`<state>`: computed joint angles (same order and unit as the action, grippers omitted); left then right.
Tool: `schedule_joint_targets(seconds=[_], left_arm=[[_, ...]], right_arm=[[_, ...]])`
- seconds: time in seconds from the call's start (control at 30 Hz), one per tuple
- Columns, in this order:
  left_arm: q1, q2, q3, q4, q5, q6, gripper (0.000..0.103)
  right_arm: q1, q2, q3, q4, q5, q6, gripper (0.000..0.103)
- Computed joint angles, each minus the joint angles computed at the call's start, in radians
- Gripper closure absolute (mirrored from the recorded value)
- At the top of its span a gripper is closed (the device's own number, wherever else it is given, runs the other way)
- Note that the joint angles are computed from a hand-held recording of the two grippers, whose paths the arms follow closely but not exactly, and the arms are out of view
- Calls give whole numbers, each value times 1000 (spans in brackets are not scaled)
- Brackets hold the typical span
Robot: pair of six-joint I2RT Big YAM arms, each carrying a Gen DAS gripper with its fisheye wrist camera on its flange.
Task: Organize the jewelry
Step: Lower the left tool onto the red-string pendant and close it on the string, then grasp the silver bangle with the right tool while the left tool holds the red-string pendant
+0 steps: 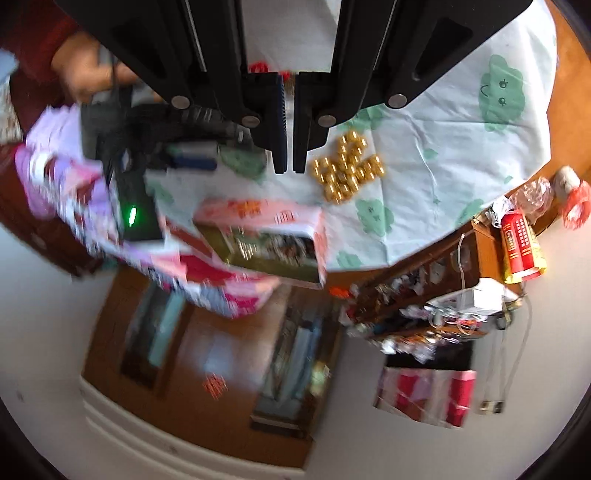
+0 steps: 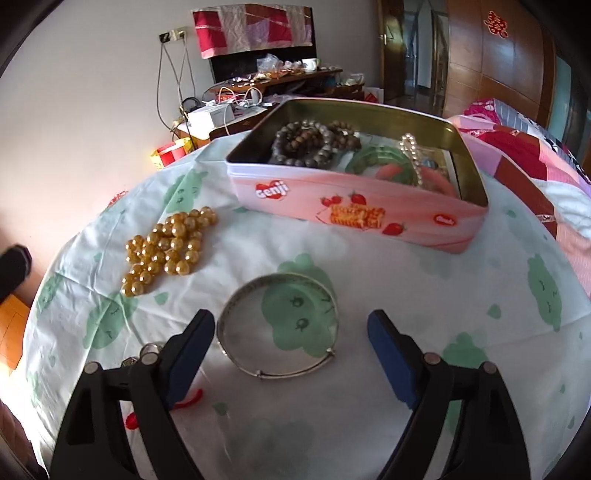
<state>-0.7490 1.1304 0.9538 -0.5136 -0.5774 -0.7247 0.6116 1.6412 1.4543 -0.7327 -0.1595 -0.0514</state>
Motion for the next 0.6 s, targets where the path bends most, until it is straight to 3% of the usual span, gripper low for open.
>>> schedule_joint_targets(seconds=[0.13, 0.23, 0.37, 0.47, 0.6], left_arm=[[14, 66, 43, -86, 144, 15, 100], [0, 126, 88, -145, 184, 49, 99], [-9, 192, 149, -224, 220, 78, 99], [-5, 211, 166, -265, 226, 62, 99], [-5, 179, 140, -229, 218, 41, 98]], right_arm=[[-40, -34, -44, 60, -61, 69, 16], [-89, -63, -85, 125, -124, 170, 16], [-134, -82, -108, 175, -172, 287, 16], [-143, -74, -102, 169, -198, 316, 16], [-132, -70, -91, 166, -195, 311, 16]])
